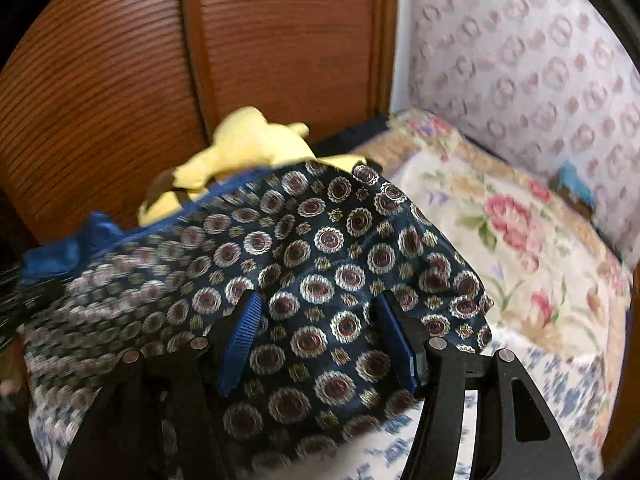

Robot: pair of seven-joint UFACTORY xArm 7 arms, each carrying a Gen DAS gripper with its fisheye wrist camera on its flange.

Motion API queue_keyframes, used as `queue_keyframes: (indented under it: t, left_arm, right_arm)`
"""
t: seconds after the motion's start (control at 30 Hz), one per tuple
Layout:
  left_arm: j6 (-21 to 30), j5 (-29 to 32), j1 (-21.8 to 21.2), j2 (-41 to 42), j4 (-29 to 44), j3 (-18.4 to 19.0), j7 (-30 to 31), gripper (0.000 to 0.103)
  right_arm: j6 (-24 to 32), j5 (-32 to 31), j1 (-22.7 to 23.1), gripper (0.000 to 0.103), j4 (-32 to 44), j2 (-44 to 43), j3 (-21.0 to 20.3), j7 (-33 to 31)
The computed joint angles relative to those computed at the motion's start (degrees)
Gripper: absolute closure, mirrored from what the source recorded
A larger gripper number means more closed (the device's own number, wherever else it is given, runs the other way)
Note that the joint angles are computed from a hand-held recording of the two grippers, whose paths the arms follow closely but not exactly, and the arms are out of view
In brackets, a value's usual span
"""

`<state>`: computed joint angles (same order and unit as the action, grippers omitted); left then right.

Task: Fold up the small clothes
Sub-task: 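Carry the shirt bundle toward the yellow plush toy with both grippers, then lower the bundle beside the plush toy and open both grippers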

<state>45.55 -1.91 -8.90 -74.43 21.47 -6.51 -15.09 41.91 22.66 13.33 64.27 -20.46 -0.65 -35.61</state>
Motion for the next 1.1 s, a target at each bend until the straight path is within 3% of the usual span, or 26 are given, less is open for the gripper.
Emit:
queue_keyframes:
  t: [0.2,0.33,0.43,0.5,0.57,0.67,0.87,1.1]
  left_arm:
    - [1.54,1.02,0.01,-2.20,0.83,-1.24,-0.22,0.084]
    - [1.91,1.38,-0.52,-3.89,1.45,-1.72,0.10,0.063]
    - [2.60,1.27,-1.41,-4.50,2.57,-2.46,0.56,0.060]
    - [3.14,1.59,-1.52,-4.69,3.48,-3.68,0.52,0.053]
    - [3.05,1.30,-2.31,-5.05,3.90,-3.99,0.54,0.038]
    - [3.13,0.99,-3.05,-5.72,4.69,-5.33,-0.05,0.027]
    - [4.06,0.74,-4.88,-5.90,7.02,-8.11,-1.27,0.024]
    - [5.25,-0.52,-7.41,-5.53,8.61,-11.93,-4.18,0.024]
  right_arm:
    - [-4.95,-0.42,0.32,0.041,-0.95,-0.29,1.56,3.87]
    - [-6.70,-1.77,0.66,0.041,-7.30,-6.95,1.99,6.44]
    - [-8.51,-1.58,2.35,0.041,-11.92,-12.36,1.47,7.76]
    - [-8.47,-1.68,3.23,0.041,-14.66,-16.73,0.76,8.70]
    - [-9.30,-2.29,3.74,0.041,-17.51,-19.96,0.84,9.98]
    - [-9.83,-3.58,4.23,0.041,-20.91,-24.47,0.72,11.91]
    - [-8.47,-6.16,4.42,0.041,-26.25,-34.26,0.38,15.46]
    - [-0.95,-8.75,2.07,0.035,-31.86,-49.24,-0.37,20.36]
